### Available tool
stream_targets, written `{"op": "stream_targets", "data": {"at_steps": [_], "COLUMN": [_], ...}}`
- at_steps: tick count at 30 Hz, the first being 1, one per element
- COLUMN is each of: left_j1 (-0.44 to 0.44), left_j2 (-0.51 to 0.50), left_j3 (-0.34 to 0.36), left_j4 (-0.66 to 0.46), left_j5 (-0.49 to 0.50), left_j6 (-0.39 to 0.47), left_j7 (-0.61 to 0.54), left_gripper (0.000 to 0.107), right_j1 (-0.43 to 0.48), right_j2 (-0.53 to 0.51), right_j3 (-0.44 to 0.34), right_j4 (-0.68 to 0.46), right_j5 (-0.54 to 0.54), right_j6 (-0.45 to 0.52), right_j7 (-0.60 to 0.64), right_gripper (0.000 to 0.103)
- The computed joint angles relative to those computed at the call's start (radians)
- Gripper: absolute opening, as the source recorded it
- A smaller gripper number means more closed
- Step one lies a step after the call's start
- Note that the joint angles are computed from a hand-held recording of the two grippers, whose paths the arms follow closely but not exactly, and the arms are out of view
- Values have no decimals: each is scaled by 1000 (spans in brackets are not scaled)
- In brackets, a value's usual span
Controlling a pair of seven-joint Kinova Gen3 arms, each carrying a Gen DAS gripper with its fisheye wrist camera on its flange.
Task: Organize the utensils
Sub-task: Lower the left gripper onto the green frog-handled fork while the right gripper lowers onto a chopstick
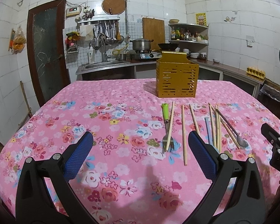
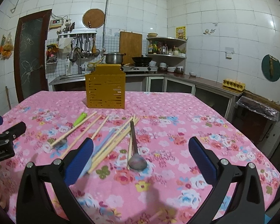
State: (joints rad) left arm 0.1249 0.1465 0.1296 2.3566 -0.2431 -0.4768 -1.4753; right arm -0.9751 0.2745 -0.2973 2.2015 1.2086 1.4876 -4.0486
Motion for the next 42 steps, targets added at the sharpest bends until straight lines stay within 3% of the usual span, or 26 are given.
{"op": "stream_targets", "data": {"at_steps": [4, 13, 16, 19, 22, 25, 30, 38, 42], "left_j1": [-11, 72, 28, -54, -56, 36, 47, 219, 166], "left_j2": [-12, 8, 32, 73, 116, 159, 241, 324, 361], "left_j3": [13, -22, 25, 116, 135, 57, 78, -106, -42], "left_j4": [-56, -177, -243, -318, -390, -459, -605, -713, -764], "left_j5": [-30, 138, 96, 3, -11, 48, 104, 148, 165], "left_j6": [78, 167, 228, 283, 328, 362, 499, 595, 669], "left_j7": [44, -97, -50, 26, 28, -30, -97, -140, -180], "left_gripper": [98, 98, 98, 98, 98, 98, 98, 98, 98], "right_j1": [39, 160, 211, 261, 316, 350, 431, 476, 488], "right_j2": [-39, -76, -84, -85, -81, -58, -49, 11, 33], "right_j3": [11, 47, 64, 83, 108, 130, 171, 224, 245], "right_j4": [-12, -57, -75, -88, -116, -148, -193, -241, -259], "right_j5": [36, 106, 120, 129, 116, 110, 63, -37, -79], "right_j6": [-34, -126, -188, -251, -312, -334, -462, -570, -612], "right_j7": [64, 198, 249, 292, 347, 408, 497, 602, 662], "right_gripper": [99, 99, 99, 99, 99, 99, 99, 99, 84]}}
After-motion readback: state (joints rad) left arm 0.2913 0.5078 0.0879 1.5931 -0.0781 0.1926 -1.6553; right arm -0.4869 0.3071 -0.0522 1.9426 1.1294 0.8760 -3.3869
